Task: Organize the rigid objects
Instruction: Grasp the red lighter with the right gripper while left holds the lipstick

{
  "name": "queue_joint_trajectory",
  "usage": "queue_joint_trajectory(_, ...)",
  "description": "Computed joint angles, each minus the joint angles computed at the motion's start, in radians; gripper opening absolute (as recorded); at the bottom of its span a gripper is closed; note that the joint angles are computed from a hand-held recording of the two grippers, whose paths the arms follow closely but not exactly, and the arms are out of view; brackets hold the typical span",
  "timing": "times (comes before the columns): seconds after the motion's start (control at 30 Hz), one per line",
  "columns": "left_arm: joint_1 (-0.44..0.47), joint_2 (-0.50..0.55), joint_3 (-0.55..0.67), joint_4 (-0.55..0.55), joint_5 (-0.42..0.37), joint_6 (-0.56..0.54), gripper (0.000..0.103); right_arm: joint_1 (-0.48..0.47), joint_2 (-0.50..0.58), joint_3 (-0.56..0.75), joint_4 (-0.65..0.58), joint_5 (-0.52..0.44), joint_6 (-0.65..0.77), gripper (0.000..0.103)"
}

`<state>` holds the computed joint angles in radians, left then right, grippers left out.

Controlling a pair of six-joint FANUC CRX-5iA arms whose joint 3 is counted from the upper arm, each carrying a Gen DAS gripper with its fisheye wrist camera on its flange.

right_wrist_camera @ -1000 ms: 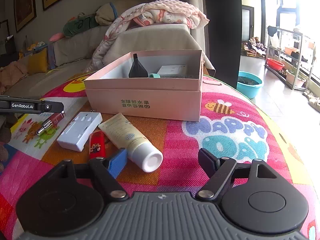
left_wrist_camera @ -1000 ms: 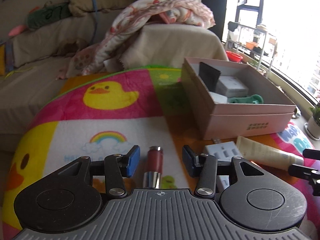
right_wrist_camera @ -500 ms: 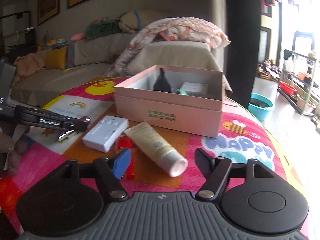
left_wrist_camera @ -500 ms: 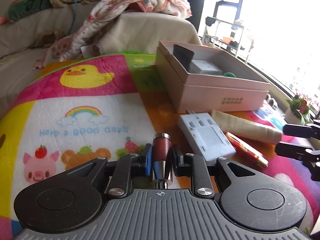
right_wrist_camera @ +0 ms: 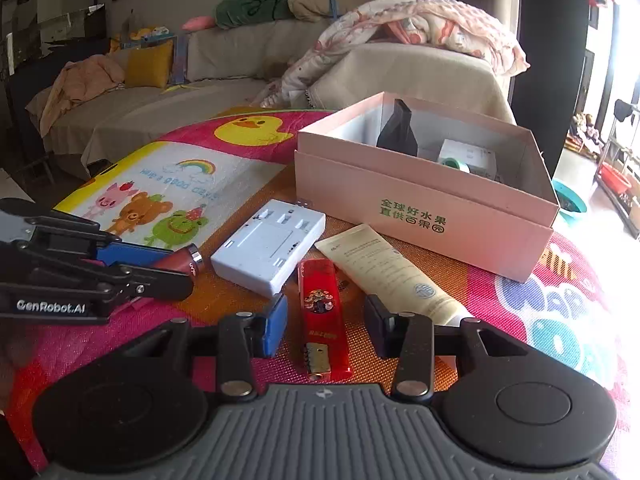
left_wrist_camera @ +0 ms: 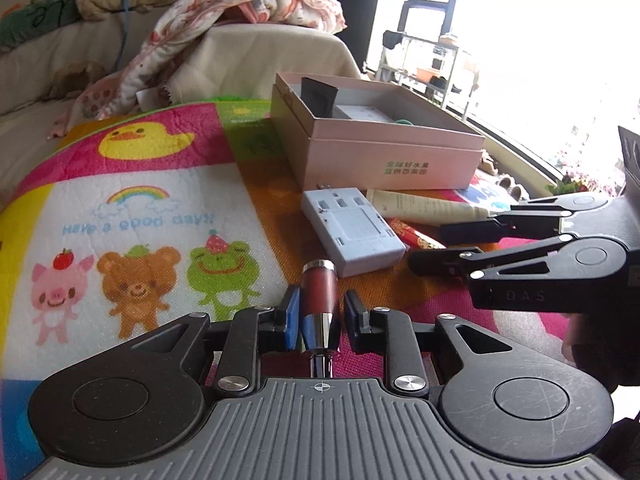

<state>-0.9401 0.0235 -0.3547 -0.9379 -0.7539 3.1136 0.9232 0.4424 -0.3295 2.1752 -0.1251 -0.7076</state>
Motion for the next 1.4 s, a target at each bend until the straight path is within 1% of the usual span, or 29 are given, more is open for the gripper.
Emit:
queue_joint_trajectory(0.03,0.0,0.001,0.002,0.006,-0.003,-0.013,0.026,0.004,0.004,0.002,-0.025,-0.003,0.018,0.042)
queue_joint_trajectory(0.13,-0.007,0.01,0.017,0.029,-0.026,-0.057,0.026,-0.002,0.005,0.006,0.023,0.001,-0.007,0.038)
queue_joint_trajectory(0.27,-0.004,0.013,0.025,0.055,-0.033,-0.111,0.027,-0.009,-0.003,0.003,0.091,0.01,-0.039,0.028)
queue_joint_trajectory(0.37,0.014,0.001,0.012,0.065,-0.004,-0.09,0.027,-0.015,-0.013,-0.004,0.135,0.02,-0.077,0.023)
queue_joint_trajectory(0.43,0.022,-0.005,0.003,0.061,0.014,-0.056,0.027,-0.014,-0.021,-0.012,0.142,0.021,-0.083,0.023)
queue_joint_trajectory(0.5,0.022,-0.005,0.002,0.053,0.015,-0.036,0.027,-0.013,-0.032,-0.025,0.145,0.021,-0.081,0.023)
queue_joint_trajectory(0.57,0.018,0.0,0.007,0.05,0.005,-0.034,0.026,-0.01,-0.047,-0.045,0.131,0.021,-0.063,0.023)
queue_joint_trajectory(0.67,0.006,0.009,0.017,0.039,-0.014,-0.034,0.026,0.008,-0.074,-0.091,0.053,-0.009,0.014,0.023)
queue_joint_trajectory(0.73,-0.003,0.015,0.021,0.029,-0.024,-0.026,0.026,0.018,-0.096,-0.129,0.018,-0.042,0.047,0.03)
queue_joint_trajectory(0.77,-0.007,0.016,0.022,0.022,-0.028,-0.02,0.026,0.028,-0.106,-0.149,-0.011,-0.069,0.077,0.041)
queue_joint_trajectory(0.8,-0.011,0.017,0.023,0.018,-0.032,-0.016,0.026,0.046,-0.115,-0.17,-0.067,-0.107,0.131,0.055)
queue_joint_trajectory(0.87,-0.013,0.018,0.025,0.016,-0.036,-0.014,0.026,0.074,-0.132,-0.205,-0.162,-0.171,0.225,0.063)
queue_joint_trajectory(0.93,-0.014,0.019,0.026,0.017,-0.038,-0.011,0.026,0.092,-0.144,-0.226,-0.242,-0.215,0.286,0.064)
queue_joint_trajectory(1.0,-0.016,0.02,0.028,0.015,-0.042,-0.006,0.026,0.131,-0.14,-0.231,-0.357,-0.299,0.346,0.068)
queue_joint_trajectory(1.03,-0.017,0.021,0.028,0.014,-0.044,-0.003,0.026,0.146,-0.135,-0.229,-0.399,-0.336,0.358,0.068)
queue_joint_trajectory(1.07,-0.017,0.021,0.028,0.014,-0.044,-0.001,0.026,0.152,-0.133,-0.228,-0.424,-0.351,0.353,0.068)
queue_joint_trajectory(1.17,-0.016,0.019,0.026,0.013,-0.041,0.002,0.026,0.146,-0.142,-0.226,-0.469,-0.306,0.306,0.067)
queue_joint_trajectory(1.23,-0.016,0.017,0.023,0.009,-0.037,0.01,0.026,0.12,-0.153,-0.229,-0.437,-0.22,0.237,0.065)
queue_joint_trajectory(1.27,-0.017,0.016,0.022,0.007,-0.036,0.013,0.026,0.102,-0.155,-0.23,-0.383,-0.181,0.191,0.061)
queue_joint_trajectory(1.3,-0.017,0.016,0.022,0.007,-0.036,0.013,0.026,0.101,-0.151,-0.227,-0.347,-0.18,0.176,0.058)
queue_joint_trajectory(1.37,-0.017,0.014,0.019,0.004,-0.034,0.017,0.026,0.123,-0.135,-0.219,-0.339,-0.232,0.206,0.058)
queue_joint_trajectory(1.4,-0.017,0.013,0.018,0.002,-0.032,0.021,0.026,0.13,-0.13,-0.213,-0.354,-0.248,0.222,0.058)
